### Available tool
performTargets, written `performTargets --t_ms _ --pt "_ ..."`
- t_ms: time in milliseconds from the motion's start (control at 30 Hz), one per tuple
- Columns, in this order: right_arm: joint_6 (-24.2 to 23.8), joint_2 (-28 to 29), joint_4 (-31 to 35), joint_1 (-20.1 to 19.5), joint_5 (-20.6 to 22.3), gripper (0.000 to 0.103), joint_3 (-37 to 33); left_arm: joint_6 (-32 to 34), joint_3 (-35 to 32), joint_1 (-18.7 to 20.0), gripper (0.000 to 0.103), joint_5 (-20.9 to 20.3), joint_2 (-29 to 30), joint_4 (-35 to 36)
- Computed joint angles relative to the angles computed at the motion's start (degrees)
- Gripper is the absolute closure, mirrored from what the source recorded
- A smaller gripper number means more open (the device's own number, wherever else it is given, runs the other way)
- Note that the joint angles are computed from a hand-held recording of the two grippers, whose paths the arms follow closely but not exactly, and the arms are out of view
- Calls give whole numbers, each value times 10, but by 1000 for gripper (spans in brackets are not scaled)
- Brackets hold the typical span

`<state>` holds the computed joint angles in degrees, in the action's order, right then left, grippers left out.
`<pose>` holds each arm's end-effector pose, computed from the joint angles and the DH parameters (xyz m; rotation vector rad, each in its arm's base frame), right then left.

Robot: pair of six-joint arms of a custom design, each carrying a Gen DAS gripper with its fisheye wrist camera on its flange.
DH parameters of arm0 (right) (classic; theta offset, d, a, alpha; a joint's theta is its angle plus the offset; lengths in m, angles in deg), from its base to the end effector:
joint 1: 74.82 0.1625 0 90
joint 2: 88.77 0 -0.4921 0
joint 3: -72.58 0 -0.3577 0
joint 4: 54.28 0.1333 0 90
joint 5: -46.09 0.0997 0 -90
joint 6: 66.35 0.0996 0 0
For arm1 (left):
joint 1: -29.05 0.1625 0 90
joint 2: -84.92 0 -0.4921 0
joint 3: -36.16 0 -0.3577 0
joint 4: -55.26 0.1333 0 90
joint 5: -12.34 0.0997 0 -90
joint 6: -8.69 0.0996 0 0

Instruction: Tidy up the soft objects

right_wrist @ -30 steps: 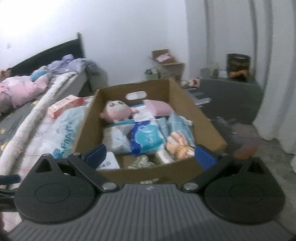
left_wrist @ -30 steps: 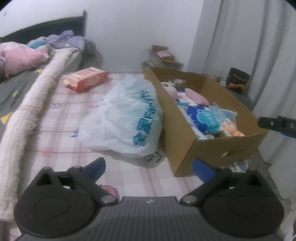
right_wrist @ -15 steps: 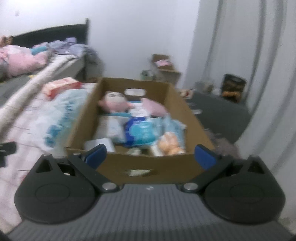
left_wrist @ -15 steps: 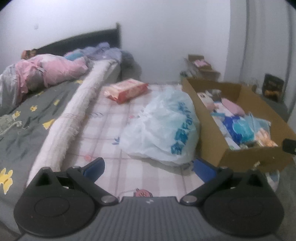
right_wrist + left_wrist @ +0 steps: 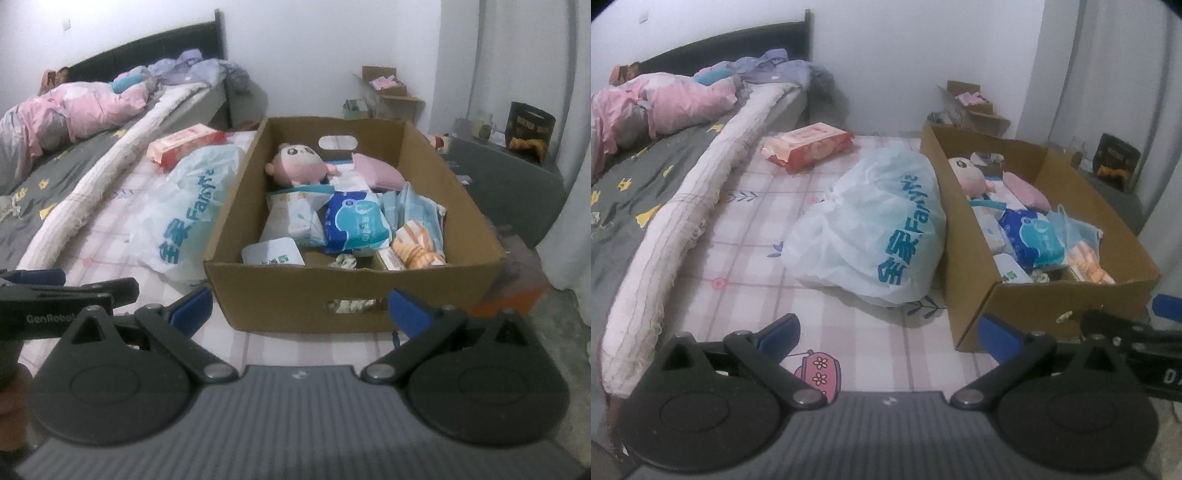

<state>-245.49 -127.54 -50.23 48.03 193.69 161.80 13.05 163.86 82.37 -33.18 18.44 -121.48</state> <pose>0.3458 -0.4448 0.0935 0.2287 -2.1708 1.0013 -0.1293 -0.5136 0.2790 0.6329 2.3248 -0.7949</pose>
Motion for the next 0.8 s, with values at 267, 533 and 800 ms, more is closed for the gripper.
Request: performTargets --t_ms 267,533,800 --pt "4 3 15 -19 -11 1 -11 -1 -12 -4 1 8 15 11" --pt "4 -1 19 -30 -21 1 -15 0 -22 -7 1 15 26 12" --pt "1 -6 15 -32 -18 1 -11 2 -22 -12 1 18 30 10"
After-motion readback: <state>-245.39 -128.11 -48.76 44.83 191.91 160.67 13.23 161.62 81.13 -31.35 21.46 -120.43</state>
